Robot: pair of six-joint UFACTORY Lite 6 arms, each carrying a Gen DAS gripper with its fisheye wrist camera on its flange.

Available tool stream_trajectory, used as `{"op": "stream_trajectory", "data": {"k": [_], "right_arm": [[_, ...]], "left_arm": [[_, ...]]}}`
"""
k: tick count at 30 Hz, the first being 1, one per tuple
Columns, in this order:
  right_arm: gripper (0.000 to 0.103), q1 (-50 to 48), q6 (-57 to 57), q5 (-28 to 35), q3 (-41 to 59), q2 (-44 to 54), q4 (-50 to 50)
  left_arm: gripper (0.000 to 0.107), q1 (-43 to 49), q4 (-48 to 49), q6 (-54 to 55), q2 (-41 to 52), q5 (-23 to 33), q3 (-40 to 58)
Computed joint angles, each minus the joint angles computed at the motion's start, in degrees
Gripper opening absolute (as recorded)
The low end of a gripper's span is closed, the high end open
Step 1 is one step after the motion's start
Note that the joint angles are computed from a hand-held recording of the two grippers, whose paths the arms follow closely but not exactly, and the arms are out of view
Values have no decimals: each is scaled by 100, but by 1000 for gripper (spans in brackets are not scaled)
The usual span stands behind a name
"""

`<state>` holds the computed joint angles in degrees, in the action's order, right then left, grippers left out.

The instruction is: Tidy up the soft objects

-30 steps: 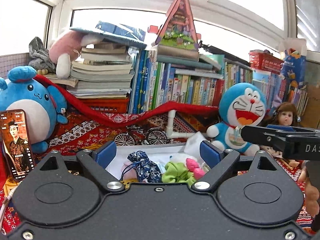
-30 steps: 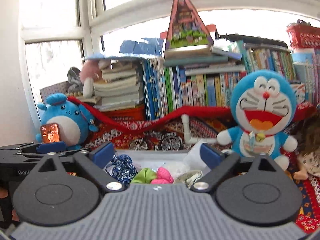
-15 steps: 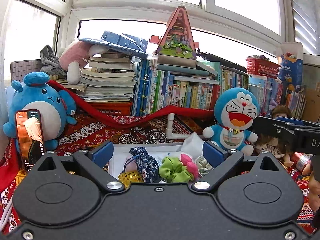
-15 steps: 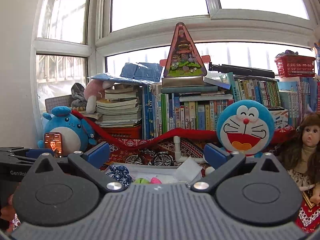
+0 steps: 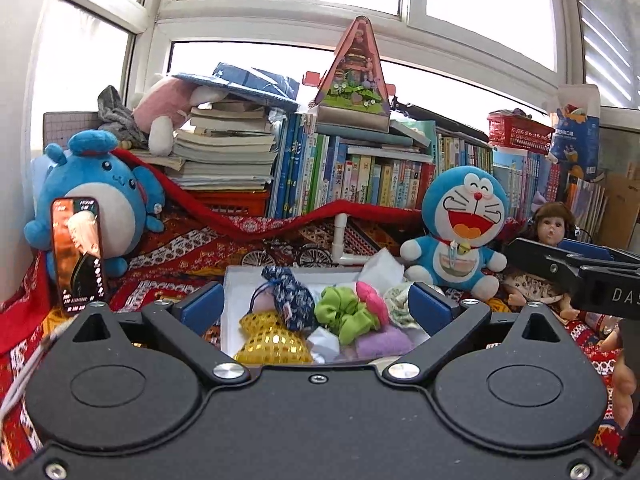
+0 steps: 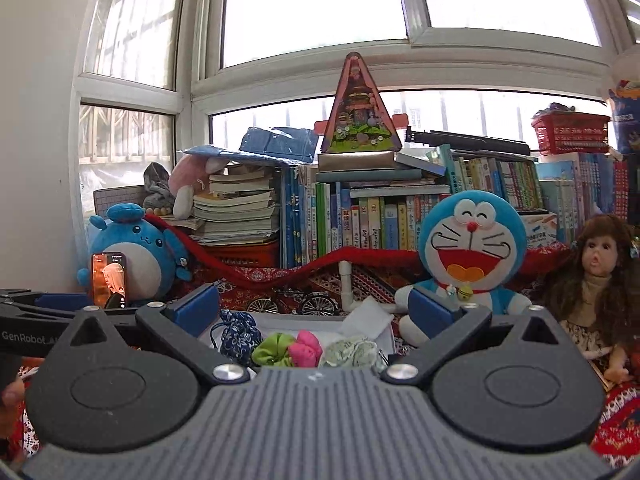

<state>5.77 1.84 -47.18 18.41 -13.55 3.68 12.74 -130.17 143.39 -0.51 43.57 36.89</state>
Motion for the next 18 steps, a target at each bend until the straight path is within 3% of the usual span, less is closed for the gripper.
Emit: {"op": "stream_trajectory", "data": {"k": [13, 18], "right_arm": [[103, 545, -158, -928, -1264, -435, 740], [103, 842, -165, -1482, -1551, -113, 1067]], "left_arm": [[98, 154, -874, 1352, -235, 349, -1360], [98, 164, -1264, 1904, -57, 451, -1638]]}}
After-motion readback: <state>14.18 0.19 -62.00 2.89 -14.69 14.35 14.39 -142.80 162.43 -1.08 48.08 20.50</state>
